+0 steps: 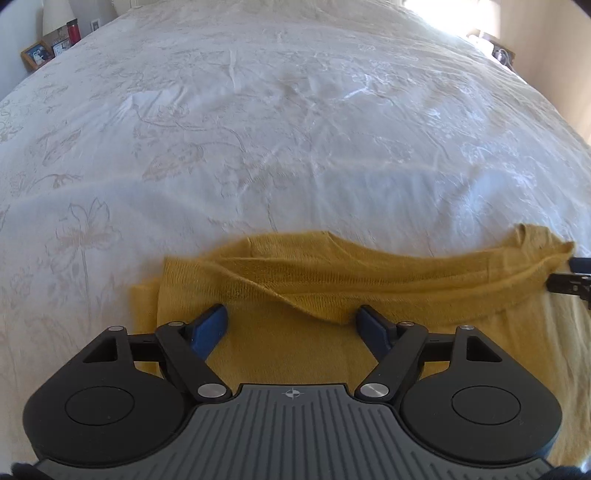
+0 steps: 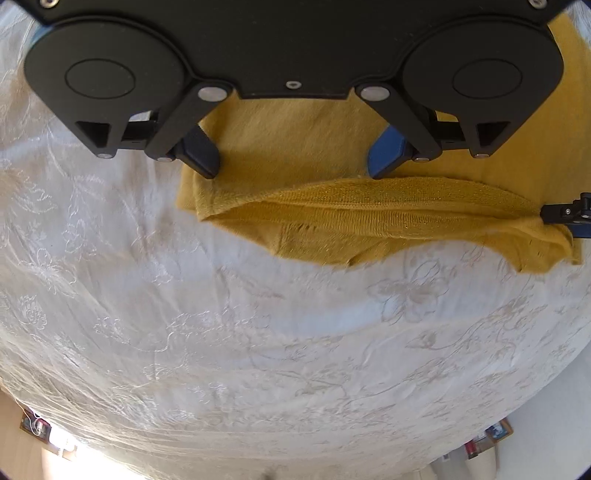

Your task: Fold small clothes

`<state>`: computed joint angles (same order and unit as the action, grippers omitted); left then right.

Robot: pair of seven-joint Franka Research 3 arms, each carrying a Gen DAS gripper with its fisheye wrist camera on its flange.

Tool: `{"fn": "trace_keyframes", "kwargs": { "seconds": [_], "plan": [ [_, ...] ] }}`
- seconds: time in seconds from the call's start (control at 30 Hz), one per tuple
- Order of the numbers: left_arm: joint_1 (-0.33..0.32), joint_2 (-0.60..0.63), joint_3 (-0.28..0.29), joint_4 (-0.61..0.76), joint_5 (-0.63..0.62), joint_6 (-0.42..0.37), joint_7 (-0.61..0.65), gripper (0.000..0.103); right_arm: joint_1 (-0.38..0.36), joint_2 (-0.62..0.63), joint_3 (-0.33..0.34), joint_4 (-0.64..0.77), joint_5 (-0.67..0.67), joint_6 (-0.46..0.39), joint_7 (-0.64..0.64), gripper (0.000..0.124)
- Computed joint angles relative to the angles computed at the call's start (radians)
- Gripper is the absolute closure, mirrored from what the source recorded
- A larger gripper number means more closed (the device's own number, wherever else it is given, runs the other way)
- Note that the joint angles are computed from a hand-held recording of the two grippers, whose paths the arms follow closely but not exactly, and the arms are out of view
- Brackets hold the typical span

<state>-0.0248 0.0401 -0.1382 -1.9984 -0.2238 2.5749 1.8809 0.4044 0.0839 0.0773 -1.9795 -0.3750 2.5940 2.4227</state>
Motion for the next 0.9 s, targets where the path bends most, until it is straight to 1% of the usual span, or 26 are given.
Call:
{"fn": "trace_keyframes", "kwargs": {
  "seconds": [0.1, 0.17, 0.23, 0.33, 0.4, 0.47, 0.6, 0.67, 0.77, 0.83, 0.9],
  "plan": [
    [0.004, 0.029, 0.003, 0.048, 0.032, 0.008, -0.043, 0.027, -0.004, -0.010, -0.010, 0.001, -0.030, 0.002, 0.050, 0.036],
    [0.010, 0.023, 0.003, 0.055, 0.033, 0.020, -0.063, 0.027, -0.010, -0.033, -0.012, -0.019, -0.051, 0.022, 0.096, 0.036],
    [0.013, -0.001, 0.003, 0.040, 0.030, 0.029, -0.071, 0.027, -0.017, -0.061, -0.005, -0.045, -0.065, 0.039, 0.138, 0.035],
    [0.010, -0.054, 0.006, -0.006, -0.011, 0.024, -0.031, 0.027, -0.026, -0.096, 0.018, -0.078, -0.061, 0.050, 0.159, 0.035],
    [-0.002, -0.102, 0.014, -0.056, -0.046, 0.009, 0.017, 0.027, -0.027, -0.112, 0.035, -0.097, -0.026, 0.058, 0.138, 0.035],
    [-0.020, -0.155, 0.028, -0.114, -0.074, -0.019, 0.079, 0.026, -0.020, -0.127, 0.052, -0.115, 0.030, 0.055, 0.078, 0.031],
    [-0.066, -0.283, 0.061, -0.256, -0.074, -0.082, 0.191, 0.026, 0.004, -0.167, 0.086, -0.165, 0.115, 0.034, -0.024, 0.030],
    [-0.091, -0.349, 0.089, -0.321, -0.077, -0.135, 0.258, 0.026, 0.014, -0.196, 0.101, -0.196, 0.155, 0.004, -0.065, 0.030],
    [-0.092, -0.428, 0.098, -0.406, 0.011, -0.174, 0.293, 0.024, 0.014, -0.242, 0.123, -0.243, 0.165, -0.082, -0.068, 0.029],
    [-0.084, -0.452, 0.124, -0.428, 0.009, -0.198, 0.261, 0.021, 0.003, -0.285, 0.135, -0.289, 0.174, -0.140, -0.007, 0.026],
    [-0.069, -0.461, 0.138, -0.426, 0.009, -0.225, 0.210, 0.020, -0.017, -0.328, 0.145, -0.326, 0.182, -0.163, 0.076, 0.024]
  ]
}}
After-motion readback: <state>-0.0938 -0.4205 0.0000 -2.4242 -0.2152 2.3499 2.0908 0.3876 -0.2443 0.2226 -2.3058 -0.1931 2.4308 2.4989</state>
